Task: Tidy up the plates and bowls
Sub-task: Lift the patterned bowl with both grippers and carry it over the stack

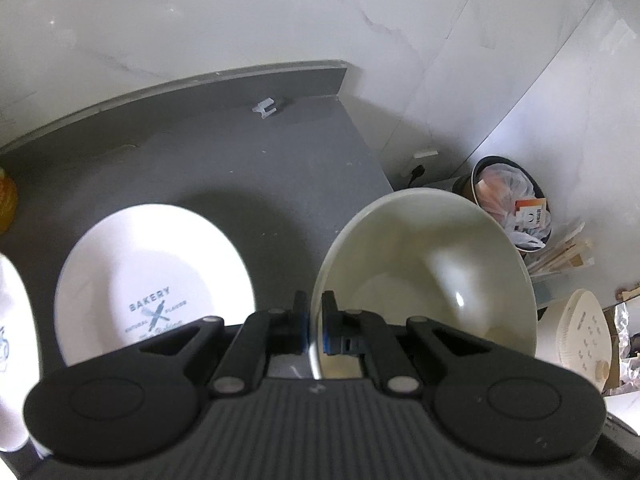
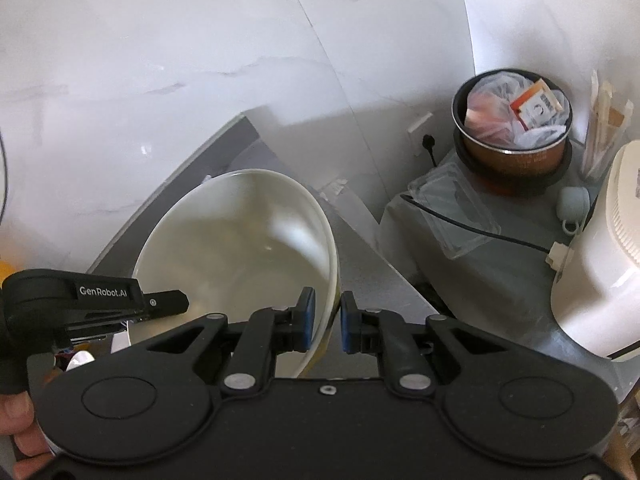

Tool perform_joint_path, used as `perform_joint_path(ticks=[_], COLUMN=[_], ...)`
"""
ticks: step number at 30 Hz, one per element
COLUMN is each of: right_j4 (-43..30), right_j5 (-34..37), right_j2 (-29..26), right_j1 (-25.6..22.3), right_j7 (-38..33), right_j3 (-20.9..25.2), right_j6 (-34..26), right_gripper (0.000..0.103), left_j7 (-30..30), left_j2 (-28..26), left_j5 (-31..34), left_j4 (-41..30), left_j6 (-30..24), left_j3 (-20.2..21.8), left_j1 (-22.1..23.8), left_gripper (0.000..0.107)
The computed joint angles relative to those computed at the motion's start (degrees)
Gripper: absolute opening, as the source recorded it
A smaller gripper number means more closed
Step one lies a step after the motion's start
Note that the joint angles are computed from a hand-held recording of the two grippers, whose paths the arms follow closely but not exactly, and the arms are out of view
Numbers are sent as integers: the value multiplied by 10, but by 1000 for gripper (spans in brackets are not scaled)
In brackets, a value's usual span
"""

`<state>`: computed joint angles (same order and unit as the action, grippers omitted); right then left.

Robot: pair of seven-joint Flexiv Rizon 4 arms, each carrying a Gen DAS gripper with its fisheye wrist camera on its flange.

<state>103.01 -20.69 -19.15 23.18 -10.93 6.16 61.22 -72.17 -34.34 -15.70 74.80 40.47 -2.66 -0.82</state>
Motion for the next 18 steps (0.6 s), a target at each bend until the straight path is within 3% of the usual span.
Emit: perform_joint_path(ticks=[18], right_j4=[-5], right_j5=[-24], right_j2=[50], right_j1=[12], right_j7=[-29], right_j3=[21], right_j6=[-25], right_gripper=[14], left_j7=[24], left_j2=[113], left_j5=[-52], left_j4=[118], left_j6=[39], left_j3=[6], left_j1=[25], left_gripper=[5])
